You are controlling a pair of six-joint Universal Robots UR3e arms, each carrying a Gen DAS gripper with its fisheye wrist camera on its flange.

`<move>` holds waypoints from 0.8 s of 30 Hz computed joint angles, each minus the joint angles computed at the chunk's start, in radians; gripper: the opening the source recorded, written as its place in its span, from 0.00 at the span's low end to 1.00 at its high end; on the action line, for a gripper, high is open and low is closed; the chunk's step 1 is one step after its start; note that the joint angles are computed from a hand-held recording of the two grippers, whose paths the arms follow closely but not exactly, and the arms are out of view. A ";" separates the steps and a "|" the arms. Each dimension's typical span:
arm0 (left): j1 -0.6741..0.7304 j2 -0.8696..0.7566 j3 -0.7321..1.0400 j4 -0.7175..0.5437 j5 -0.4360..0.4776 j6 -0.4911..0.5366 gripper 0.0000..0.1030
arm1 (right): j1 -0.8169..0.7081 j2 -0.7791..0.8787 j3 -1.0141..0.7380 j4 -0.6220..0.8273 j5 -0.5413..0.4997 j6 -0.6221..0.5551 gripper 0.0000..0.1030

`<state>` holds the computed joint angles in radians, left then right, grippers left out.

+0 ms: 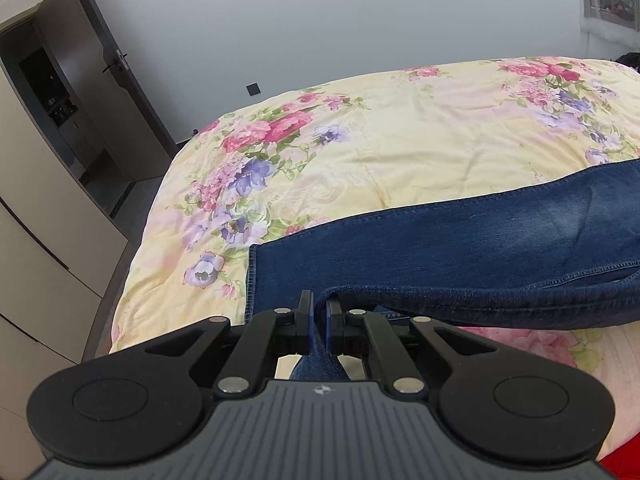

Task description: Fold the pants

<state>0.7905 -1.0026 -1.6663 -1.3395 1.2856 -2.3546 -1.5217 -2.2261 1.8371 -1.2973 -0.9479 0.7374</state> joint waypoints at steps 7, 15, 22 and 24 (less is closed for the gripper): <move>-0.123 -0.185 0.075 0.102 0.124 -0.094 0.05 | 0.447 0.298 -0.126 -0.598 -0.033 0.637 0.00; -0.361 -0.570 0.231 0.322 0.358 -0.225 0.05 | 0.907 0.856 -0.409 -1.106 -0.358 1.064 0.00; -0.482 -0.984 0.528 0.375 0.470 -0.262 0.05 | 1.099 1.349 -0.810 -1.182 -0.566 1.231 0.00; -0.504 -1.082 0.609 0.363 0.494 -0.263 0.05 | 1.130 1.472 -0.933 -1.149 -0.610 1.244 0.00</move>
